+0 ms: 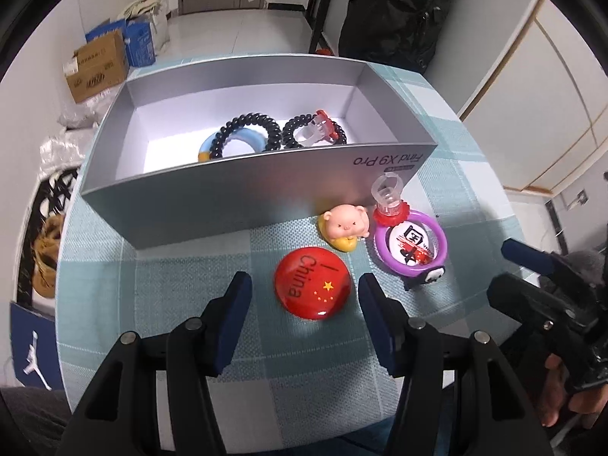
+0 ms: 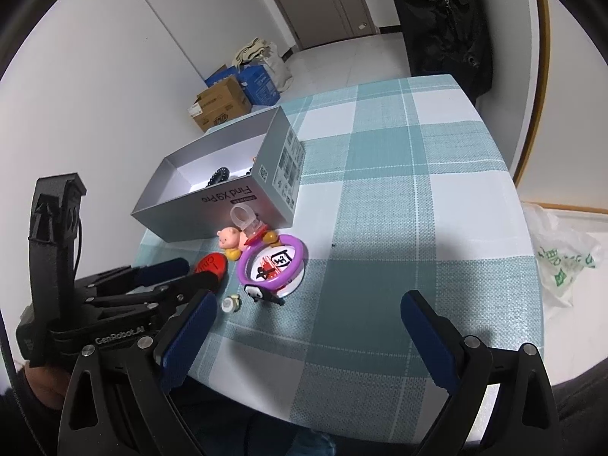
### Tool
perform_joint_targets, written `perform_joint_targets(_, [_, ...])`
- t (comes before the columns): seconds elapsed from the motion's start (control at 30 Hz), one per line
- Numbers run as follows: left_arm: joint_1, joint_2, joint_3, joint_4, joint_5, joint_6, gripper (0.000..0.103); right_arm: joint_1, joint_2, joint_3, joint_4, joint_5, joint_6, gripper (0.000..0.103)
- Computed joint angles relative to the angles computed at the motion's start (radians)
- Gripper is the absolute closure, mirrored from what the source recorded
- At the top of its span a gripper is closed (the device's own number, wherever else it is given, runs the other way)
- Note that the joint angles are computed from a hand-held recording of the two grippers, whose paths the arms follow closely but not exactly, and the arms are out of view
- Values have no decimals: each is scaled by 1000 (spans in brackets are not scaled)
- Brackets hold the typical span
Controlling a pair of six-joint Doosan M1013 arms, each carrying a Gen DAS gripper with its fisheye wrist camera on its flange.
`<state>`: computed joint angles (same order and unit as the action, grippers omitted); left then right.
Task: Organize jewelry
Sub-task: 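Raise both open tools away from the box back over the table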
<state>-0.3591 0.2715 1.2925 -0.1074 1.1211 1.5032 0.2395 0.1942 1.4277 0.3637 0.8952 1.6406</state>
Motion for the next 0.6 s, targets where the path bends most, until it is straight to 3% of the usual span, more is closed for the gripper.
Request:
perform_joint_targets(0.2, [-29,-4,12,98,-18,34,50,6,0,0,-12,-7,-9,5])
perform_joint_targets(0.33, [-12,-9,16,60,-18,47,53,6,-1,1,-13,-8,-9,5])
perform_joint_targets(0.37, [-7,-9,15,39,-18,56,64,7,-1,1,-13,-8,-10,5])
perform_joint_targets(0.6, [-10,-9,13,24,-11,89,65,12,0,2,-27,-7,-13,5])
